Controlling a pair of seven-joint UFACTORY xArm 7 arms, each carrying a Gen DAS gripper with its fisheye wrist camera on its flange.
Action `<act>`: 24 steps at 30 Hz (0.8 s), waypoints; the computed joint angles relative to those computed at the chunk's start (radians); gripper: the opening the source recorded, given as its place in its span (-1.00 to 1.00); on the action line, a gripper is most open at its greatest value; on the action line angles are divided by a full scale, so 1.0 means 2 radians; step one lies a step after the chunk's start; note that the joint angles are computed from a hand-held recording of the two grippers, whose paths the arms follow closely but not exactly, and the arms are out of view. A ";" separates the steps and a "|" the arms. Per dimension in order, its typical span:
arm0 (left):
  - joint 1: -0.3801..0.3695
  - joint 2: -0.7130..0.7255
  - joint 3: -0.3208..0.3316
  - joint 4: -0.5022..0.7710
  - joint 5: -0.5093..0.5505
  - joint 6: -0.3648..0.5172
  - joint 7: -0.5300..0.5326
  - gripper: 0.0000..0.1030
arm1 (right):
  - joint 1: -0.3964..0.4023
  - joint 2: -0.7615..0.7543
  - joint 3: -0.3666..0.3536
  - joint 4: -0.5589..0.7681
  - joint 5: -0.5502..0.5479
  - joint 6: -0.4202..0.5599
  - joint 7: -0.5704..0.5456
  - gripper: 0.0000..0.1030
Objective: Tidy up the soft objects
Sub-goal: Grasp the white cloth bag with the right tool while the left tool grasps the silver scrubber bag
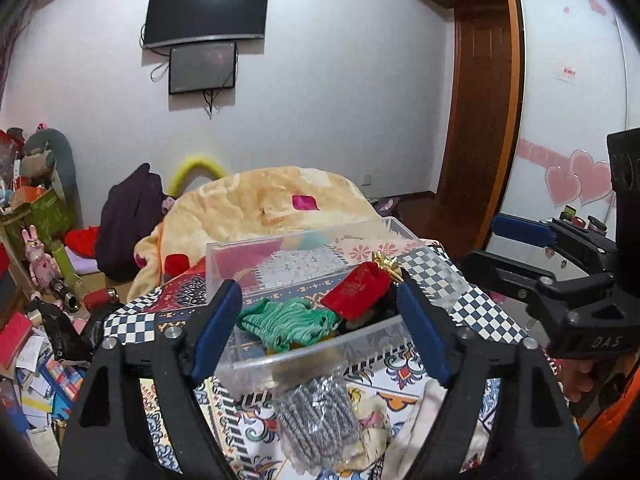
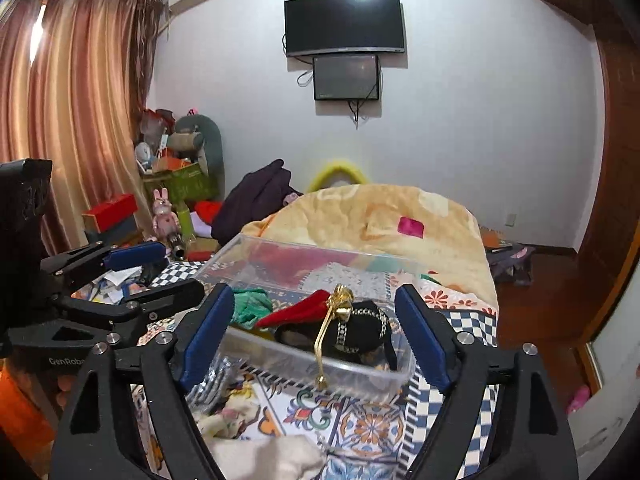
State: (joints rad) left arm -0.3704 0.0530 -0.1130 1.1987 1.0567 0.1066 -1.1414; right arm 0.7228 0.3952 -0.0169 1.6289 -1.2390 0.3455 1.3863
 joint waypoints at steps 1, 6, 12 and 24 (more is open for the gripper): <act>-0.001 -0.004 0.001 -0.005 0.010 -0.001 -0.010 0.67 | 0.001 -0.004 -0.001 -0.008 -0.004 -0.005 0.007 0.58; 0.005 -0.017 -0.007 -0.030 0.052 0.007 -0.052 0.81 | 0.000 -0.008 0.007 -0.033 -0.002 -0.008 0.015 0.58; 0.016 -0.013 -0.013 -0.072 -0.022 -0.011 -0.013 0.81 | 0.000 0.002 0.015 -0.057 0.041 -0.020 -0.009 0.58; 0.000 0.012 0.000 -0.097 -0.073 -0.002 0.002 0.73 | 0.012 0.029 0.014 -0.084 0.169 -0.027 -0.100 0.58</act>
State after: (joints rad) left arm -0.3702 0.0767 -0.1133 1.0048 0.9111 0.1027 -1.1376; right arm 0.7465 0.4540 0.0105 1.4611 -0.9018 0.2916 1.1870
